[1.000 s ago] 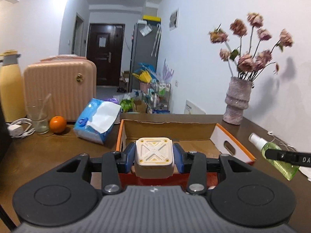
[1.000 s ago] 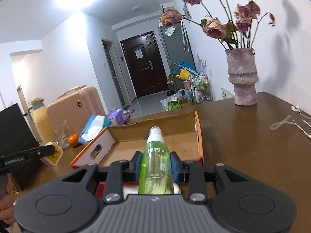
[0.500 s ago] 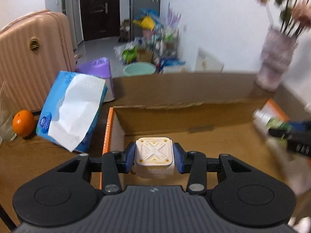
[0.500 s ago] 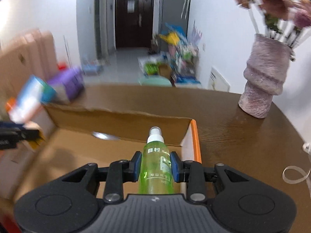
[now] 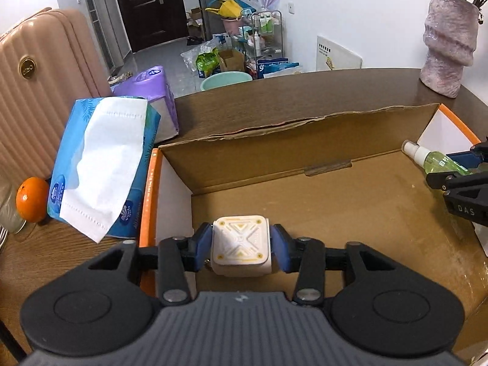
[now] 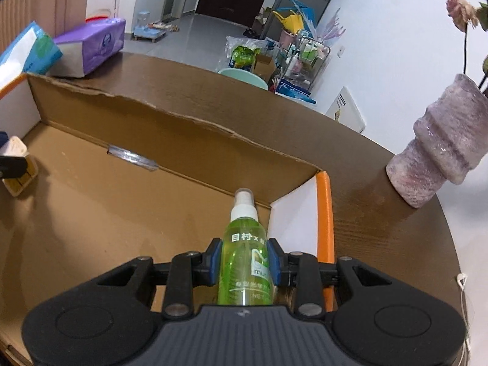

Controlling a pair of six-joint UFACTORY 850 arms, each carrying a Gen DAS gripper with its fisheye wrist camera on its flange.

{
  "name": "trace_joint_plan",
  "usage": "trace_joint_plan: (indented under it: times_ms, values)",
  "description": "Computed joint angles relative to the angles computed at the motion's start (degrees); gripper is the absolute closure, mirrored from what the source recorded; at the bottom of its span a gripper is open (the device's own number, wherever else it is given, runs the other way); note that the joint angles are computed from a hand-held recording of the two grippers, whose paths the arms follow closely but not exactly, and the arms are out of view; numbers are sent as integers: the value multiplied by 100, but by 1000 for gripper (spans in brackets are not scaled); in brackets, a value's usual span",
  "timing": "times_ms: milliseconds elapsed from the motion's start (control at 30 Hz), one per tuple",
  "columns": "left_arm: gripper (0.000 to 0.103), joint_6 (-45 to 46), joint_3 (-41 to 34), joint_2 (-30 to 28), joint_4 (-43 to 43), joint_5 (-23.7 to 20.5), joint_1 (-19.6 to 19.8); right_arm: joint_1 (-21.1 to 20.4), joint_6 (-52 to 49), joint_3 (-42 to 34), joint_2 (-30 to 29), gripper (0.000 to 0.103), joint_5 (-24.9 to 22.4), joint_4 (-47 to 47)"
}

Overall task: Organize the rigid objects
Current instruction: 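Carry both items into the cardboard box and open both tools to release, then withdraw both tools from the box back toward the remaining items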

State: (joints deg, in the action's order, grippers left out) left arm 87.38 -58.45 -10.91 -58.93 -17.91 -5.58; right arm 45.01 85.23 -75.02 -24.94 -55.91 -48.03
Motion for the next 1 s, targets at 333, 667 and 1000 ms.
trace_joint_plan:
  times_ms: [333,667,1000]
  values:
    - [26,-112,61,206,-266,-497,229,86,159,5,180,70,-137,-152]
    - [20,127,481,1366,-631,-1307,835,774,433,62,860,50,-884,-459]
    - [5,1457,1399,2782,-1861,-2897,2309,1958,1937,395,1510,34,-1681,-1075]
